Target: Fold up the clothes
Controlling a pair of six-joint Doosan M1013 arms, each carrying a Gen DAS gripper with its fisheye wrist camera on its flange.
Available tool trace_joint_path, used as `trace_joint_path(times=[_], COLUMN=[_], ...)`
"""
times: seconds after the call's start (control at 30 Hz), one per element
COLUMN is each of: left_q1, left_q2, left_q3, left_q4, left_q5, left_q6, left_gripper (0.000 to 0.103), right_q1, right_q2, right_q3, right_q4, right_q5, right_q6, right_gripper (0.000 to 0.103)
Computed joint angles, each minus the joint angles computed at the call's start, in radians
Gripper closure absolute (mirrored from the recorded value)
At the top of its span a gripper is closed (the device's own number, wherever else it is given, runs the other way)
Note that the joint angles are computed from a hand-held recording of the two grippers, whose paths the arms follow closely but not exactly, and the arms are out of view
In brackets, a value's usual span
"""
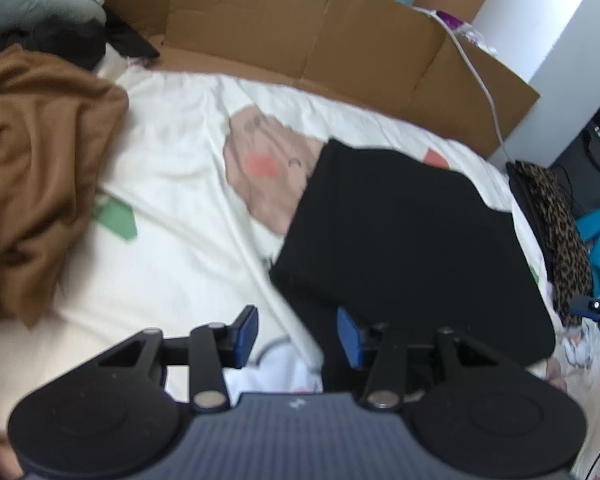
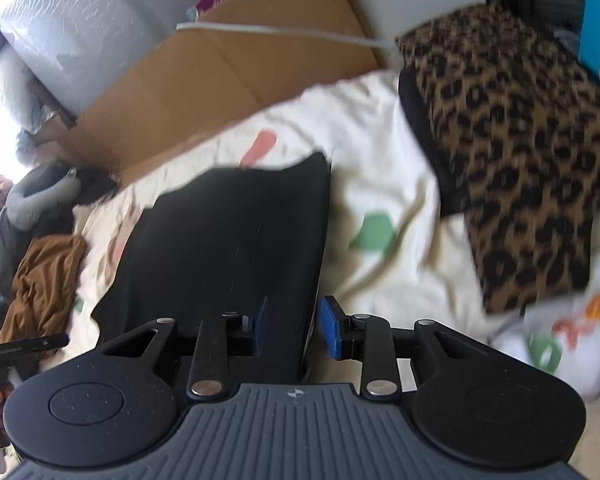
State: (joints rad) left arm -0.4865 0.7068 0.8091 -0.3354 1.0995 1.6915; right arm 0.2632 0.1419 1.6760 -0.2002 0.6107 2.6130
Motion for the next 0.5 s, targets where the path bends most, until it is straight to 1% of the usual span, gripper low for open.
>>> trace_joint_path(times=[0.07,0.2,0.37,0.4,0.43,0.47,0.5], left_q1=[-0.003,-0.003,-0.008,-0.009,-0.009,-0.008,-0.008], left_q2=[-0.008,-0.015,-0.016,-0.016,-0.014,-0.01,-0.008], left_q3=[0.02,0.046,0.06,0.062,0.063,0.06,0.06], left_q4=[0.012,-0.006,-0.023,-0.026,-0.036,-0.049,-0.055], left_q5=[0.012,0.027,0.038,0.04,0.047,0.058,0.062], left_q6=[0.004,0.022,0.064,0.068,0.072,0.077,0.082], left_gripper=[0.058,0.058,0.059,0.061,0.067,0.069,0.069], right_q1=[0.004,0.003,-0.004,-0.005,-0.008,-0.011,-0.014], right_q2=[-0.002,-0.011,-0.014,-0.013,-0.012,-0.011,-0.011], right_q3=[0.011,0.038,0.068,0.073,0.08,0.086,0.095], right_q4=[0.047,0.139,0.287,0.31,0.339,0.365,0.393], right_q5=[0.0,-0.015,-0.063,-0.073,-0.09,-0.105,-0.127], right_q6=[-0.015,-0.024,-0.078,-0.081,-0.083,-0.083,-0.078], right_gripper=[0.072,0.072,0.072,0.072,0.069,0.057,0.053])
